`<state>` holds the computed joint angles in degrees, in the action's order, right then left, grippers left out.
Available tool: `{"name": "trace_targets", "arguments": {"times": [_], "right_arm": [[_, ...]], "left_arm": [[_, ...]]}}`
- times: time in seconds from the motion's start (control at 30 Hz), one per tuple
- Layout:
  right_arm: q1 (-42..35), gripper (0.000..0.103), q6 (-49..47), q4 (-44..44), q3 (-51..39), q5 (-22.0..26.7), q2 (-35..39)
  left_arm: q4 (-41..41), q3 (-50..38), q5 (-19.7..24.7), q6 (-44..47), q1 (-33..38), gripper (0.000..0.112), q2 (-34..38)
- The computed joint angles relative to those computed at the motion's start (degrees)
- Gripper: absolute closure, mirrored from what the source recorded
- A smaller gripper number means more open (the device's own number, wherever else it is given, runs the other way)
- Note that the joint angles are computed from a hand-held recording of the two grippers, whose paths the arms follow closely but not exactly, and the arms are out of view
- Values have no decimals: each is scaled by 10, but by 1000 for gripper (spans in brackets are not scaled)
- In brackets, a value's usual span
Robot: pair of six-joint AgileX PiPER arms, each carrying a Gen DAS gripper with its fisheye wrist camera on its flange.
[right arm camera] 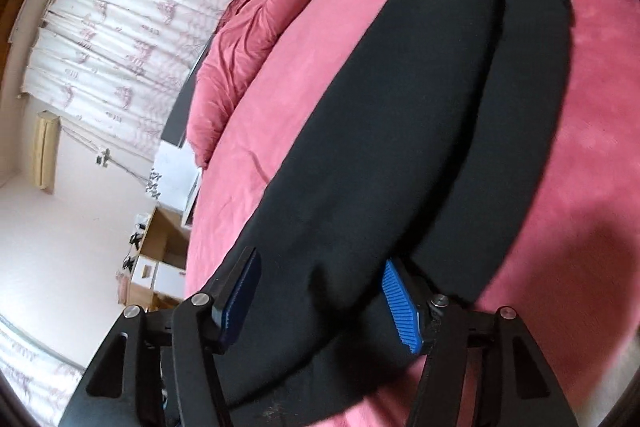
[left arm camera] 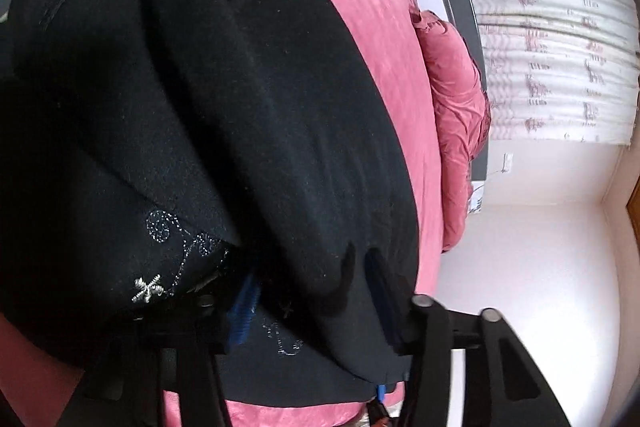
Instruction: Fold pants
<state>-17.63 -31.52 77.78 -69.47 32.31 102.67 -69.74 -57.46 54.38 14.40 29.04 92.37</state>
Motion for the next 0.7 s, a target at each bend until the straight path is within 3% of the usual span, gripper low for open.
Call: {"name": "trace_targets", "arguments": {"times": [0.07,0.13,0.2,0.33,0.47,0.57,0.63,0.7], "right_arm": [[8,64,82,-56,-37,-9,28],[10,94,196,-157,-91,5,59],[3,94,303,-241,-170,64,89],[0,95,393,-313,-351,158,135],[-5,95,372,-249,-445,162,149],[-10,96,303,-203,-407,148,116],[-14,96,281,-212,-358,154,99],[-15,96,272,-233,-305,165,93]], "left_arm": [[13,-5,5,-5,-1,87,7],[46,-17,14,-32,0,98,13],[57,-44,43,-79,3,101,23],[9,-148,121,-199,25,103,72],[5,-308,115,-185,9,104,87],[1,-320,112,-67,14,103,33],[19,-262,121,-4,27,103,-16],[88,-172,111,11,30,103,-66]]}}
